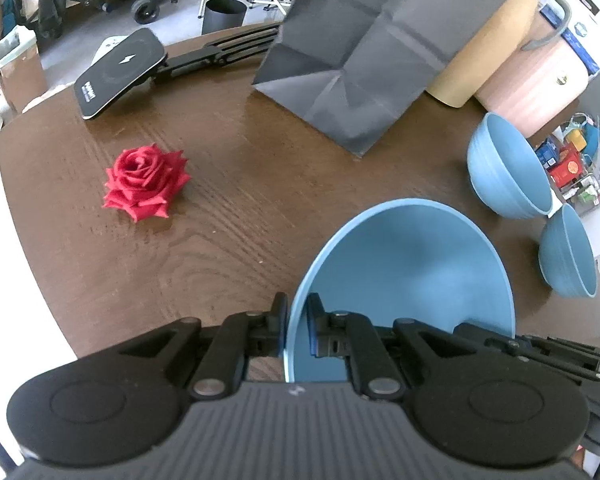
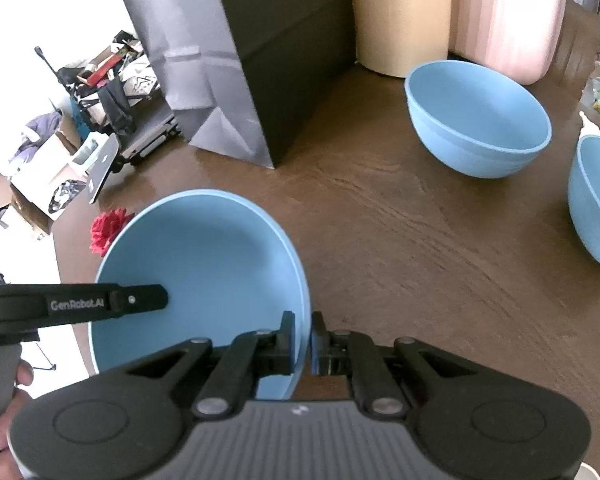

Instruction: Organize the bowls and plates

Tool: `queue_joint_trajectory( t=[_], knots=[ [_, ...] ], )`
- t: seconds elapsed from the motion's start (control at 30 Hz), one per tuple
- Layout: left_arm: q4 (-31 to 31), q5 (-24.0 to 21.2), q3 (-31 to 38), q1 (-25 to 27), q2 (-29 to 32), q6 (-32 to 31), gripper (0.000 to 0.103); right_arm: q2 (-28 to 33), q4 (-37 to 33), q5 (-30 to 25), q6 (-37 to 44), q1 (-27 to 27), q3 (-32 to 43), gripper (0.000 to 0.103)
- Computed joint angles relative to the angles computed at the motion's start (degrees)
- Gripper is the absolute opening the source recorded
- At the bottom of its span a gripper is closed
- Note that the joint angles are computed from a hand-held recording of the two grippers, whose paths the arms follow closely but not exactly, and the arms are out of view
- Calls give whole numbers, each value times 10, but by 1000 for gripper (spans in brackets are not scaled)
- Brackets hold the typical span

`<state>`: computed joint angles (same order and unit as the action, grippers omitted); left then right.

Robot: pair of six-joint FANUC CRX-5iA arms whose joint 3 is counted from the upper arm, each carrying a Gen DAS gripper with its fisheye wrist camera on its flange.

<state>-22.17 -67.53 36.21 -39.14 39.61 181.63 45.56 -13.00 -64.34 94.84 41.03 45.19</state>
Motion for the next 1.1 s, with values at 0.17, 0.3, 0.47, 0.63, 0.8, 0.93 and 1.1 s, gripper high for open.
queue_joint_trajectory(
  t=[0.17,0.3,0.47,0.63,0.8,0.93,1.1],
  knots=[
    [-1,5,-16,1,-10,10,11,6,0,-4,0,5,6,7],
    [4,8,-22,3,-11,11,11,9,0,-7,0,6,8,7],
    [7,10,-26,5,-11,13,11,14,1,-11,-2,7,14,7],
    [6,11,-26,5,-10,15,11,18,1,-13,-3,7,19,7],
    [2,0,-14,3,-3,11,11,21,-1,-13,-4,6,21,8],
    [-2,-9,0,1,6,1,13,18,3,-1,-3,7,11,13],
    [-28,-28,24,-11,16,-6,41,-5,11,39,5,9,-27,39]
  ],
)
